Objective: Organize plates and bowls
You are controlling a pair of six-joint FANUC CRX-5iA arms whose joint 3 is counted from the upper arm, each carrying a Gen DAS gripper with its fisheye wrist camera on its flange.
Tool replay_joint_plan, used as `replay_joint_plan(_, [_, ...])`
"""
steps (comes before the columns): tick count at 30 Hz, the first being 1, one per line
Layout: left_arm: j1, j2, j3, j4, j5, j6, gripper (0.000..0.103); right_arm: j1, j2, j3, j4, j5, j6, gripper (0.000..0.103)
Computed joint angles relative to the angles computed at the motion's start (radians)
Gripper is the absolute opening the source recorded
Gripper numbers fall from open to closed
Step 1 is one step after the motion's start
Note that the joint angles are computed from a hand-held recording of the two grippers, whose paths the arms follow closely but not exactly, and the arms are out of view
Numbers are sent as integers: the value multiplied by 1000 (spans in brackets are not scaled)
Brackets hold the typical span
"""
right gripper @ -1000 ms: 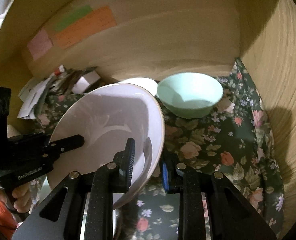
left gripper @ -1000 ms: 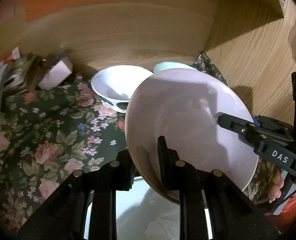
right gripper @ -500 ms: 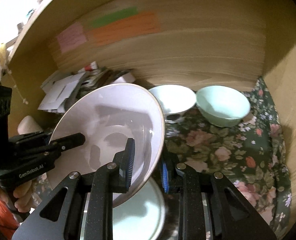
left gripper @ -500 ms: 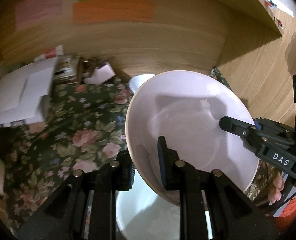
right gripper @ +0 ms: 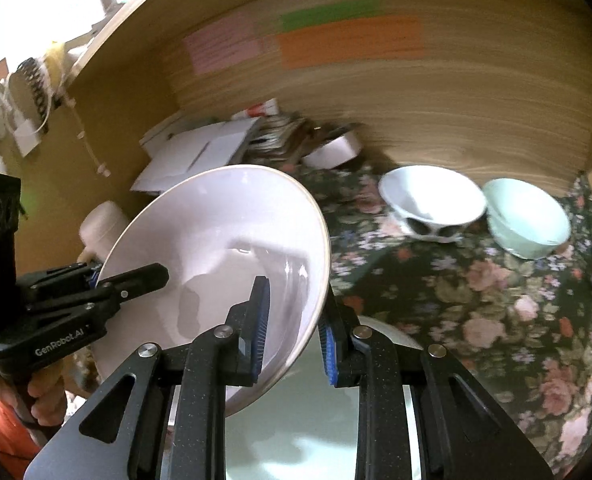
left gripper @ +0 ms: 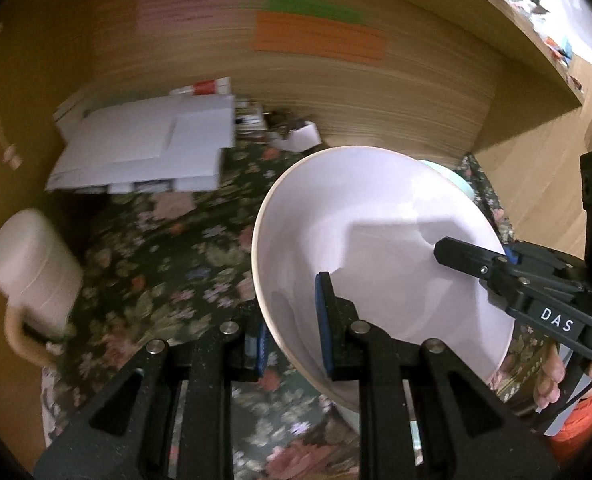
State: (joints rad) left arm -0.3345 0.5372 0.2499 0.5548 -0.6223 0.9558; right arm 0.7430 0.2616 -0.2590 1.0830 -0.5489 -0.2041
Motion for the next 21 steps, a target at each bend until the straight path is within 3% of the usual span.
replay_joint_plan(10, [63,-70,-116,0,44,6,20,34,93,132,-121,31,154,21])
replay_joint_plan(21, [110,-93,-183,-4,62,36,20,62,195,292,-358,-1,413,21])
